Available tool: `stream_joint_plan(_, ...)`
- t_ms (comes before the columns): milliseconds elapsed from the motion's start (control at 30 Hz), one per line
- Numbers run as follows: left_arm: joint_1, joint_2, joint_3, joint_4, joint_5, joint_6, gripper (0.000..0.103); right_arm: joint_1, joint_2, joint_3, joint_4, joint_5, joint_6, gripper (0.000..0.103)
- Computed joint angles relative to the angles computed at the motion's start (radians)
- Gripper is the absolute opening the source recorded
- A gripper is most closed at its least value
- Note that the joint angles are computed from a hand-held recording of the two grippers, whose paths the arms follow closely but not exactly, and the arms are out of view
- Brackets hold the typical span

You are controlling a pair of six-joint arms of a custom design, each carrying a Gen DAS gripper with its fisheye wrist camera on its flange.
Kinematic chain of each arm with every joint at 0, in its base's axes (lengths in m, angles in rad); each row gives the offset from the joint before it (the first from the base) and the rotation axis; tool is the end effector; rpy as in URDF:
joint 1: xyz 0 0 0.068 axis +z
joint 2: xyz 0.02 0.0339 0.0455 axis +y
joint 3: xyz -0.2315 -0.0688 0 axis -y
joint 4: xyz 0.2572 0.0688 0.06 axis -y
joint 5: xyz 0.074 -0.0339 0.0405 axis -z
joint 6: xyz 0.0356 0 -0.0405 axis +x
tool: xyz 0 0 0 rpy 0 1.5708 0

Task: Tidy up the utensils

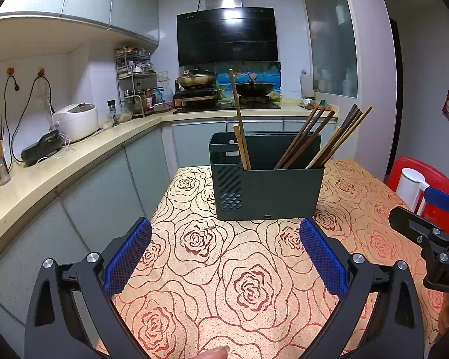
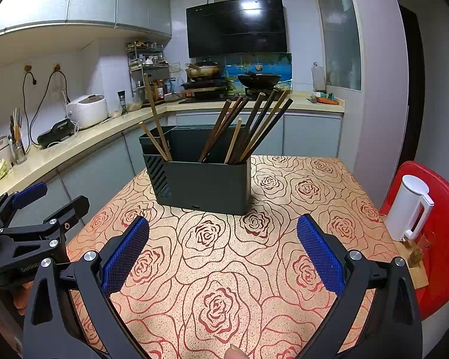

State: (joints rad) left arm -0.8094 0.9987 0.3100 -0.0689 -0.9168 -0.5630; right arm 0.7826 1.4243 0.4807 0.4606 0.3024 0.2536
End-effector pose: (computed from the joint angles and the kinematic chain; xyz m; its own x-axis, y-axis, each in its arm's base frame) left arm 0.1590 -0.1259 0.1253 -0.4237 -0.0261 -0.9054 -0.2170 0.9734 0.0735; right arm 0.2070 0.1909 0.1193 -0.4408 -0.1005 -0.8920 -0.3879 0.9174 0.0883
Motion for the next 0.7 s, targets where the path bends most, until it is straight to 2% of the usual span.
stream_joint_plan(700,0.018,-0.037,-0.027,0.018,0.035,0.024,0.096,0.005,0.019,0.002,0.008,-0.001,0.001,0.096)
